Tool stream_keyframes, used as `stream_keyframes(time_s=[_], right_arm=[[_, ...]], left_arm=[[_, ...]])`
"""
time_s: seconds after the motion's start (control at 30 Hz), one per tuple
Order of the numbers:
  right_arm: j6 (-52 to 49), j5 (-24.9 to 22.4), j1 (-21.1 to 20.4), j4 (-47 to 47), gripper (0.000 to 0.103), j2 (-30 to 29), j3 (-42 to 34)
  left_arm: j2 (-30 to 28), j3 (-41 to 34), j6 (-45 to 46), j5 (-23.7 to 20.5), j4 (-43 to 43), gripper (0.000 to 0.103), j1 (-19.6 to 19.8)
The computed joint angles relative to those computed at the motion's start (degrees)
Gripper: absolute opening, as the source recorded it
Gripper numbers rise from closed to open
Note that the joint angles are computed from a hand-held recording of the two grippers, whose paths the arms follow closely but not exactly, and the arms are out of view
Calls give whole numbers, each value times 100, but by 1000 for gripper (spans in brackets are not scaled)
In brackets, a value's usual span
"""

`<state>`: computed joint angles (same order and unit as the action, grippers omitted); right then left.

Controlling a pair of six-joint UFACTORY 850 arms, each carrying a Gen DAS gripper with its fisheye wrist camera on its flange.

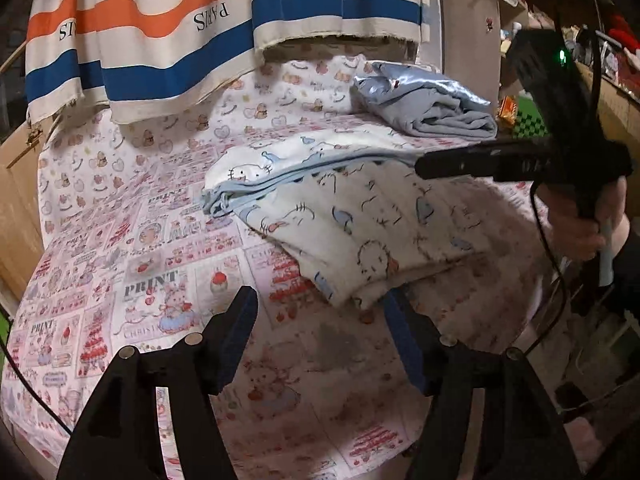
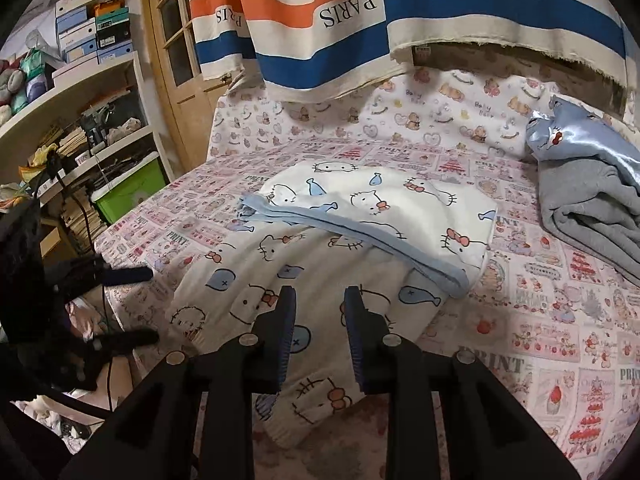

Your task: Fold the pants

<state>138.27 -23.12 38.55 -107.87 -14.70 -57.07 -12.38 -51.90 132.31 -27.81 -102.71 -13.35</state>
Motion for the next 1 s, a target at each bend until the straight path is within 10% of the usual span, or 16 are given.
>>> stream_keyframes(time_s=[0.2,0.3,0.43,0.57,1.0], right_arm=[[177,-7,73,-296,26,33,46],[36,-47,166,-454,26,58,97],[-511,-123,317,-638,27,-15,83],[-1321,-452,493,-278,52,-162,-32],[-4311,-1712,756,2189,53,-1167,-1129]], left_arm=[[-262,-145,78,301,-212,60,-181],[-298,-231,-196,49,250,18,-185],[-258,-411,-391,-202,395,14,-159],[-382,-889,-1507,-517,1238,14,-87],[-900,-1989,-3589,-1346,2498,13,23]])
